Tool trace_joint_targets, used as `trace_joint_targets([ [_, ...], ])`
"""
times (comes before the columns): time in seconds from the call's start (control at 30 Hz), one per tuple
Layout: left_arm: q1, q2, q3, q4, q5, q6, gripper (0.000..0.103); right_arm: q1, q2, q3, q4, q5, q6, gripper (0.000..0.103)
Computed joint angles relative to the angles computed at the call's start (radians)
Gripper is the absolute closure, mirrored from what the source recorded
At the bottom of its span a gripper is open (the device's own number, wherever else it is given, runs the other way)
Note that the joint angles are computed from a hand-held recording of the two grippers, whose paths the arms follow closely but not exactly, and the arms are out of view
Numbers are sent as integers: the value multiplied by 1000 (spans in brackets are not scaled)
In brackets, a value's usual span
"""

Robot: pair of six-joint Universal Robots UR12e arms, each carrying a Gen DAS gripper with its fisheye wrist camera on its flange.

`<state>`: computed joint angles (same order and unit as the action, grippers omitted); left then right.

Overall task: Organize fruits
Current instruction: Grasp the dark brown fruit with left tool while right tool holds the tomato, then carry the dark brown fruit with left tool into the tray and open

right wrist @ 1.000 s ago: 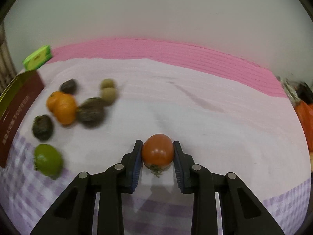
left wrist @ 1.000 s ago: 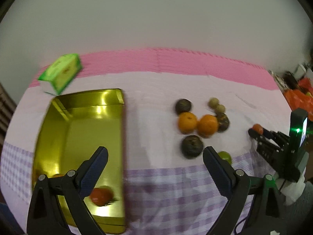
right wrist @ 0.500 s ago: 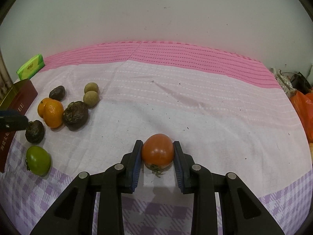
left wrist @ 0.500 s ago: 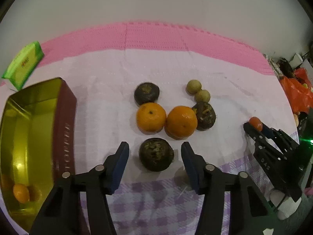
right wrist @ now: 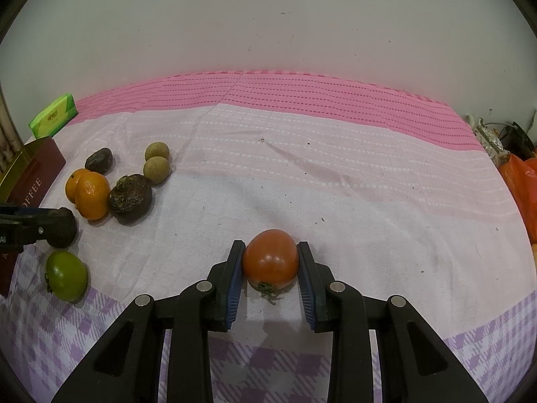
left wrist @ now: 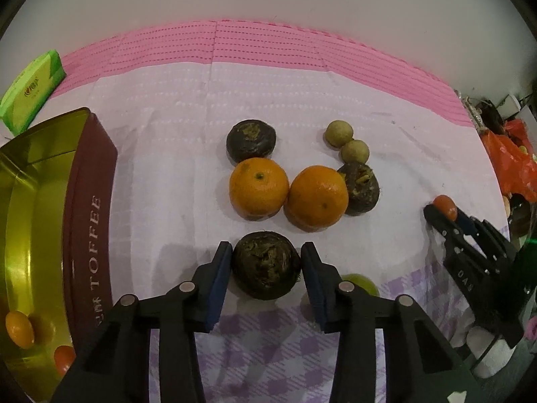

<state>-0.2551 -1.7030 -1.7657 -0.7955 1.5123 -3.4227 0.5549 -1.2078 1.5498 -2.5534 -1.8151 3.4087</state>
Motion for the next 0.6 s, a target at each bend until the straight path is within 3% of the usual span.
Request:
trace_joint_targets([
  [0.6,8,66,-46,30,-6,-9,65,1,1,-1,1,-1,0,71],
])
